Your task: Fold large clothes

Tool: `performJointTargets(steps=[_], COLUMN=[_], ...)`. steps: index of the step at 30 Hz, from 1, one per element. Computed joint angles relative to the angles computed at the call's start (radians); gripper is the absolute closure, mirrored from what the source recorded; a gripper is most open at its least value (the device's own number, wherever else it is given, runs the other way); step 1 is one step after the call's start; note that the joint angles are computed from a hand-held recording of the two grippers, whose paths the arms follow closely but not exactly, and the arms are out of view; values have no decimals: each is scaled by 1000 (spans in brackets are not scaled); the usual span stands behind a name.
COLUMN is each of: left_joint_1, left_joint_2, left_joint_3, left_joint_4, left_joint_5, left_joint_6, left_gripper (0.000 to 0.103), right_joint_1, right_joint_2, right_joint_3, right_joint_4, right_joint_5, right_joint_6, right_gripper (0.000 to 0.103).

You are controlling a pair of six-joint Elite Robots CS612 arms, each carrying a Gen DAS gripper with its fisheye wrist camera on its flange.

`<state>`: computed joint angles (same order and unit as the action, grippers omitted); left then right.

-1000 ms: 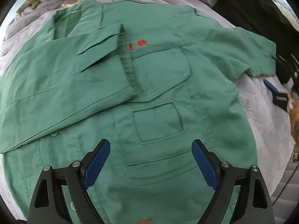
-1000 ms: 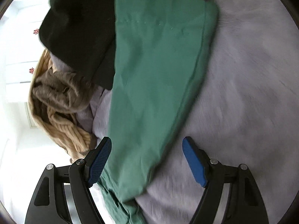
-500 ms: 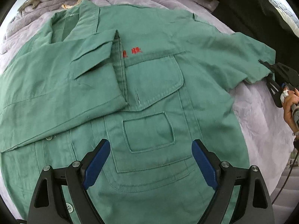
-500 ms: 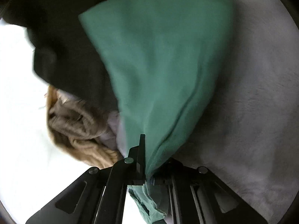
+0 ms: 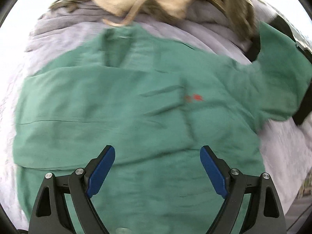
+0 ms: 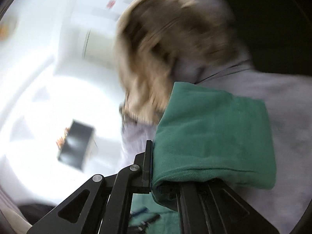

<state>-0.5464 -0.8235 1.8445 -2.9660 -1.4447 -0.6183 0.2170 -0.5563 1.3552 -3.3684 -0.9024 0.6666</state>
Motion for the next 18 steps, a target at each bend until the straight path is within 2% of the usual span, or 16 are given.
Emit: performJointTargets(steps=[4,7,8,9,11,13,14,15,16,17,18], left_joint_1=[44,79,89,98,115,127,133,138,141,146,148], left_joint_2=[-20,-35,-39,-38,-38,-39,-40,-44,-46,-47,-48], left_joint_3=[50,94,108,112,127,145,156,167,175,183,188], left_joint_4=[-31,-50,-57,-58,-63,-82,-95,-105,-113,-123,-131], left_joint_5=[38,56,60,57,48,33,25,22,21,19,16], left_joint_6=[-51,-98,-114,-121,-137,-141,-134,-126,-121,-114,-114], left_gripper=[13,13,13,13,13,13,13,13,13,13,13], right_joint_1=[107,177,196,224,249,255,249,240,234,231,227], right_joint_2=[24,78,97,125,163,182,179,171,161,147,126], right_joint_3=[-103,-193,-224,-274,-334,-354,-335,-308,-286,-253,-205], right_joint_4=[242,418,480,582,708,759,727,685,658,614,531], right_joint_5=[-69,-105,-129,-188,-269,-305,-278,-244,-230,-233,-264], right_joint_6=[-213,-304,-333,-366,-374,-309,-252,-201,-165,-121,-40], right_gripper=[99,99,99,97,95,94,90,73,62,43,35])
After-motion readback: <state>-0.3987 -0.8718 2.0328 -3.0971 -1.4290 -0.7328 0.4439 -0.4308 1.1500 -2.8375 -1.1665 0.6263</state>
